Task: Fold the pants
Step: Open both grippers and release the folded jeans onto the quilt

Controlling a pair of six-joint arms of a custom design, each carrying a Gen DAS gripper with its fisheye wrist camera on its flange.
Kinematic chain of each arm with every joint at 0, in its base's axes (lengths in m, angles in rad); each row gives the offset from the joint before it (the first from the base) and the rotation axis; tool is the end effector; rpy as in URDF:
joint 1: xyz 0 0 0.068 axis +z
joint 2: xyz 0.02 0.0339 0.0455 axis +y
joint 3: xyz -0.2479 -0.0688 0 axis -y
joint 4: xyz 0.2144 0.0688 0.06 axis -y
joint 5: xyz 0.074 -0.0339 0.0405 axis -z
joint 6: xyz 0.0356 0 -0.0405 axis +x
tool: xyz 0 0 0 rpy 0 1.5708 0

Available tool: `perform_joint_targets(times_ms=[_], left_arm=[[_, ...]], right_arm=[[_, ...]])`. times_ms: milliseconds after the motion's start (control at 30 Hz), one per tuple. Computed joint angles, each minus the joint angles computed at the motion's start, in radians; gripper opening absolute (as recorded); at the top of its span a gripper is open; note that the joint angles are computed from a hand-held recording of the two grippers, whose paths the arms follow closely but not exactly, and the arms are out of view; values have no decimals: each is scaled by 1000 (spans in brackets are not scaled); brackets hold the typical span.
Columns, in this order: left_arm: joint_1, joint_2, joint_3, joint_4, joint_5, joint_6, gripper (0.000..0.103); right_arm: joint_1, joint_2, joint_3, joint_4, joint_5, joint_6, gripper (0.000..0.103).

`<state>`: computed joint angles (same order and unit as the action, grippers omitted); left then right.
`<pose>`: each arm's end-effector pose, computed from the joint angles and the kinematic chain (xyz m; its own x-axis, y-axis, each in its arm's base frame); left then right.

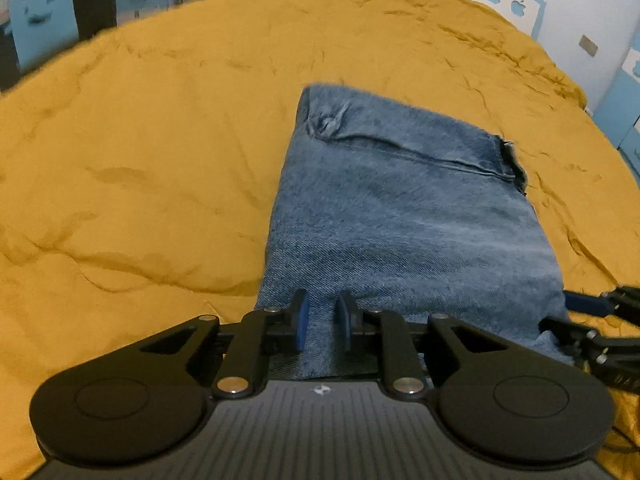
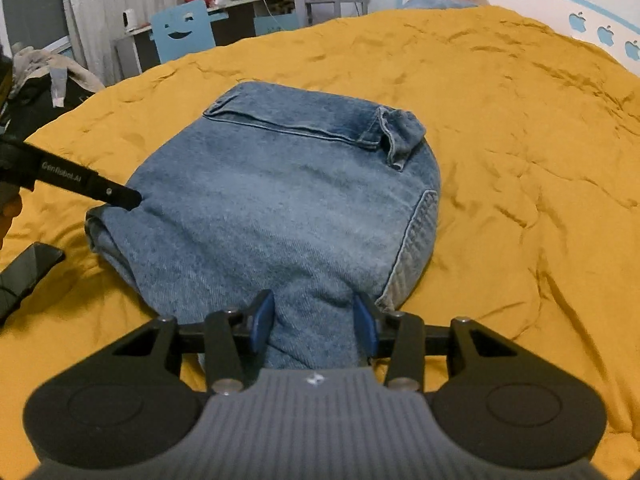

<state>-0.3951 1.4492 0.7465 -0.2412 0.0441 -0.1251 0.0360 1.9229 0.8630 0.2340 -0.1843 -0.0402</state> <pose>0.2362 -0.1002 0.1781 -0.7926 0.1955 -0.5776 0.3119 0.9439 -0.1086 0.3361 0.0186 0.1084 -0.7277 -0.0657 -0.6828 -0.1889 0.9761 0.1074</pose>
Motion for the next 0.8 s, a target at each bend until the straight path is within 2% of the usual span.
perform_joint_targets(times_ms=[100,167,267,367,433,500,567,600,633,733,800], left_arm=[[-44,-107,-13,-35,-38,-4,24],[-74,-203,-20,-74,-66,-16,26],[-173,-376,-17,-157,-180,-44,38],[-353,-520,37,-290,-384,-105,57],[-502,-566,88,-379,-550,-171,75],[-682,-592,135,-463,-740,-247,84],[-868,-572,188,-568,-934,-363,92],[-965,-538,228,-653,-1031,-464,96],[-1028,-503,265,-736,-1089,-558,96],[-1158,-372,375,-993,-1182,-867,96],[-1224,-281,431,-1173,-1209,-1098,96]], right_arm=[[-10,-79,-7,-50,-9,27,41],[-29,-172,-44,-66,-37,49,49],[-56,-335,-88,-115,-60,57,56],[-68,-535,-134,-188,-58,60,68],[-67,-680,-165,-238,-43,62,80],[-51,-831,-192,-297,-14,63,82],[-29,-961,-204,-370,19,67,82],[-15,-1018,-205,-409,39,74,82],[6,-1071,-203,-455,69,86,82],[91,-1210,-208,-563,187,140,82],[196,-1299,-221,-624,332,200,82]])
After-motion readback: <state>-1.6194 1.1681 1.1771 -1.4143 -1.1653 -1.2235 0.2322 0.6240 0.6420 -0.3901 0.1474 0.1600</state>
